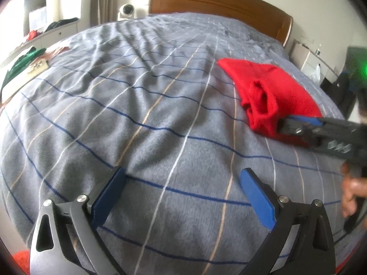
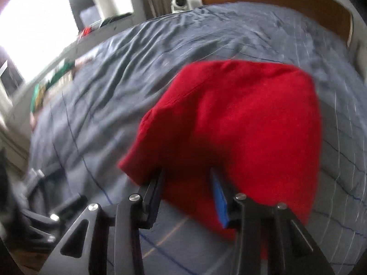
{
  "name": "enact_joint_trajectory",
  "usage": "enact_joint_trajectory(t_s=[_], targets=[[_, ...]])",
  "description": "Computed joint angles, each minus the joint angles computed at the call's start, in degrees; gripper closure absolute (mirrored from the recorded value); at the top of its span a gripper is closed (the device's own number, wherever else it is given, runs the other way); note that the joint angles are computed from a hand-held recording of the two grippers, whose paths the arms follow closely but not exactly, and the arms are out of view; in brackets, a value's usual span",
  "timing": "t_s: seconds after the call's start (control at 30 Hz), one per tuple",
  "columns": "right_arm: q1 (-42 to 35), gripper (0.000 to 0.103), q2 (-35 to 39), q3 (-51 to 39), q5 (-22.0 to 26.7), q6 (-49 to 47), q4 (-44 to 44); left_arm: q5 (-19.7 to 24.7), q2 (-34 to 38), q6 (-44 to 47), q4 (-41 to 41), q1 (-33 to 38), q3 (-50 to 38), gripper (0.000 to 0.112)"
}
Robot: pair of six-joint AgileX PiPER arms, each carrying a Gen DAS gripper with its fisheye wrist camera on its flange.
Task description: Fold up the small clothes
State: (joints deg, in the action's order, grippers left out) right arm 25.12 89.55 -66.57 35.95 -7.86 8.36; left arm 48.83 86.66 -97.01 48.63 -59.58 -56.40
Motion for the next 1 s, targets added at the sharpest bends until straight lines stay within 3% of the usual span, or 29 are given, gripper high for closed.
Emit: enact_joint_trajectory(t_s=[0.13,0.23,0.3,0.37,0.4,0.47,0.53,0.6,0.67,0.8,0.87,0.93,0.97,1.0], targets=[[-5.4,0.062,-8.1,2.4,2.4,-6.0,7.2,0.5,-0.1,0.0,0.1,-0.6,-0.2,0.012],[-9.7,0.060,-12.2,4.2,1.2,-6.3,6.2,-3.5,-2.0,-1.6,0.7,-0.2,0.7,0.012],[-12.8,0.053,-9.5,4.4,2.9,-7.4,6.9,-10.5,-4.5,1.9,-2.2,2.1,0.9,0.012],[-15.2,0.053,-4.5,3.6,7.2,-9.3,8.8,-19.0,-6.1,12.8,-11.2,7.3,-0.6,0.012],[-16.8,0.053,-4.7,4.9,6.7,-12.2,11.7,-22.7,-6.0,18.5,-16.5,10.2,-2.4,0.011],[-20.6,0.052,-7.1,6.6,6.8,-19.7,20.1,-25.9,-4.6,29.9,-28.0,15.2,-6.1,0.010],[-26.2,0.032,-6.9,5.3,10.0,-25.7,30.3,-24.3,1.8,41.4,-39.4,19.1,-14.2,0.010],[-30.5,0.019,-5.1,2.7,11.3,-26.4,36.7,-18.8,9.1,52.9,-50.5,22.8,-23.6,0.010],[-33.8,0.019,0.0,-2.3,14.0,-24.4,41.5,-12.4,16.9,59.4,-54.7,25.5,-32.7,0.011],[-34.4,0.019,13.2,-14.2,19.4,-16.2,41.3,-1.9,27.1,57.4,-49.0,25.4,-44.1,0.011],[-33.3,0.022,16.9,-15.6,19.3,-14.4,42.9,-0.9,28.6,57.7,-48.2,25.3,-45.8,0.011],[-30.2,0.045,18.3,-17.0,17.8,-12.1,39.7,-0.5,29.1,57.1,-47.8,24.6,-46.6,0.014],[-27.2,0.048,17.1,-16.3,14.0,-10.3,34.7,-0.3,29.6,57.6,-47.8,24.2,-47.3,0.040],[-24.4,0.058,15.6,-15.7,10.3,-7.8,29.0,-1.5,30.0,59.2,-48.9,23.5,-47.5,0.076]])
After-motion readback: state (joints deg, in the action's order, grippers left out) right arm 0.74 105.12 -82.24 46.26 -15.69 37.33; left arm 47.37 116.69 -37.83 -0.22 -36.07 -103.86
